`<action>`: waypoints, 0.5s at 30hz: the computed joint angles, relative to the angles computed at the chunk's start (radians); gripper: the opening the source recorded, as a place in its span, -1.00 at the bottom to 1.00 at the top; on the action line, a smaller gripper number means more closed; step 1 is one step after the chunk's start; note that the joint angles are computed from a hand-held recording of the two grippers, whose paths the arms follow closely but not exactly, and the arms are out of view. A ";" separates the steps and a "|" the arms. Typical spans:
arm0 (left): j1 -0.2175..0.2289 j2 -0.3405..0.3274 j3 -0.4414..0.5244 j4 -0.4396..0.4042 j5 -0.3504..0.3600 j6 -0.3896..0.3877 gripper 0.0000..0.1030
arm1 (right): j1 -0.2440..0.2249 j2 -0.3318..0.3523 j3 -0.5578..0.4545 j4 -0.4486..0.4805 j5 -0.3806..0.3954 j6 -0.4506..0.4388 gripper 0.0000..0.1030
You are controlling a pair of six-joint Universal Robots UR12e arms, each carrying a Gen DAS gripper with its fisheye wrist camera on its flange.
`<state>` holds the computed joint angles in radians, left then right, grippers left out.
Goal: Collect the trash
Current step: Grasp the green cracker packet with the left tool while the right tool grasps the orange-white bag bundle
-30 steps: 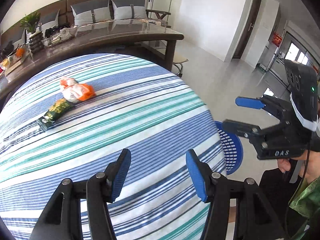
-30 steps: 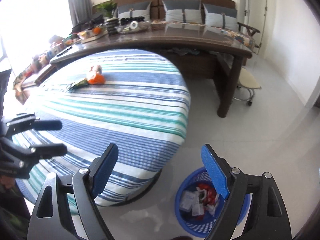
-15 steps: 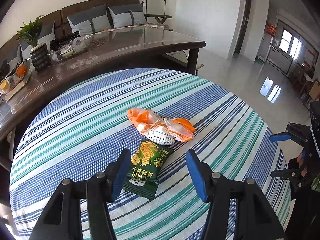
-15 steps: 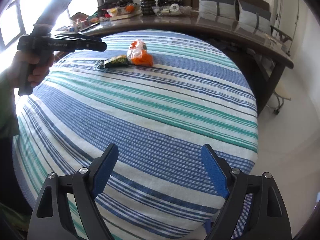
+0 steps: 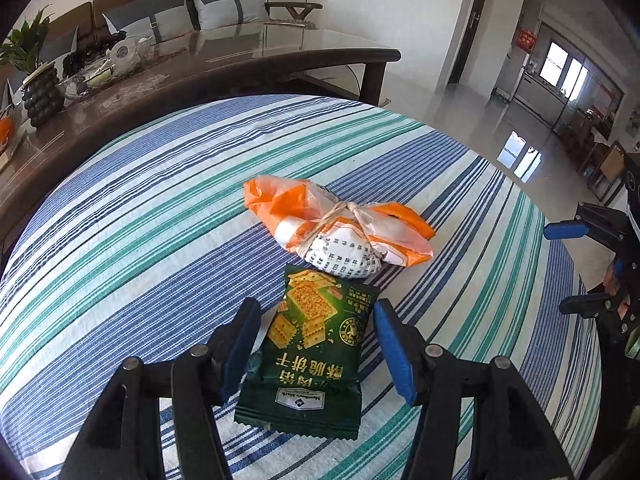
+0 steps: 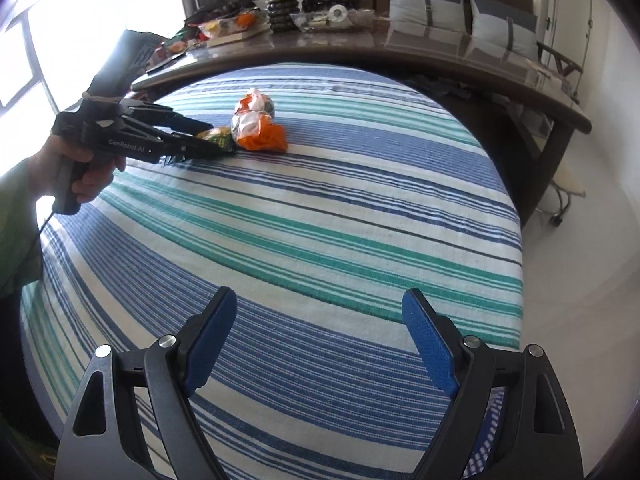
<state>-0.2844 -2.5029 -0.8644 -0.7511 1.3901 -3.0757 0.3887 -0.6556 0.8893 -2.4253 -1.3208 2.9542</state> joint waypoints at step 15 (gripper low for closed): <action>0.003 0.051 -0.093 0.078 0.086 -0.075 -0.21 | 0.010 0.171 -0.322 0.163 0.051 -0.010 0.67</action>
<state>-0.2809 -2.4517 -0.9574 -0.6730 1.4757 -3.1506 0.3986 -0.4848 0.5671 -2.2619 -1.2697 2.9443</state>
